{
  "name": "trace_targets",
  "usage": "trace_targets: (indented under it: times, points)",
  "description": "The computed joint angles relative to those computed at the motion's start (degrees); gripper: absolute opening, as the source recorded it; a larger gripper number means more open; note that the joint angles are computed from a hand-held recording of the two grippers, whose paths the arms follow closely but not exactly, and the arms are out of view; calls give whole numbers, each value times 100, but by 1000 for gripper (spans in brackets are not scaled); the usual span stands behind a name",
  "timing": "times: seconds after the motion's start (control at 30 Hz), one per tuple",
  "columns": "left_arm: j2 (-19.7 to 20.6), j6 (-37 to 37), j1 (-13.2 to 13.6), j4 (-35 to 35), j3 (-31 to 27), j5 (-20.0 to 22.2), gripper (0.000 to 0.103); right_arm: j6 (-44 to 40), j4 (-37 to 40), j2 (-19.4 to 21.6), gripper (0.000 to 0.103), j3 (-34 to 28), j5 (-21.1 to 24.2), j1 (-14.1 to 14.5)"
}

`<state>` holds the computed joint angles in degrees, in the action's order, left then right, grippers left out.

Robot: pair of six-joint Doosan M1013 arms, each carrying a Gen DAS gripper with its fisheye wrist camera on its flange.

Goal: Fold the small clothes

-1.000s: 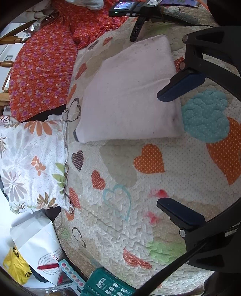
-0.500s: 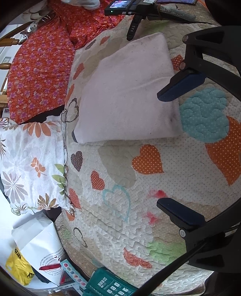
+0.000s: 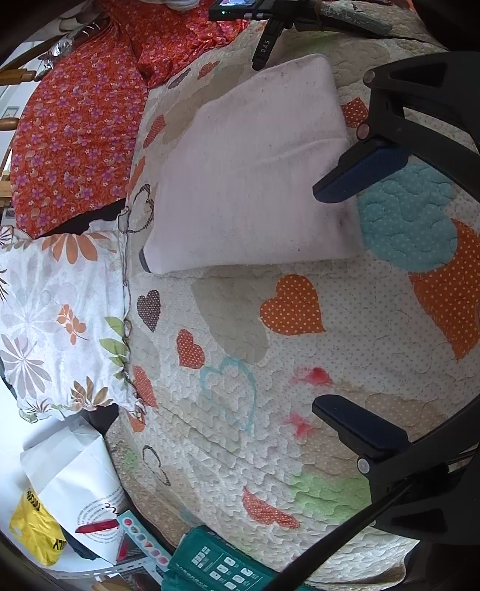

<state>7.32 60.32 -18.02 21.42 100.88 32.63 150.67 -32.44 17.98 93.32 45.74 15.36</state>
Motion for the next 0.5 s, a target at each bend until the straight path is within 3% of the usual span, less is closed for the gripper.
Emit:
trace_targets:
  times: [0.5]
  points:
    - [92, 25, -34, 10, -58, 165, 103, 6, -5, 0, 103, 4, -1, 0]
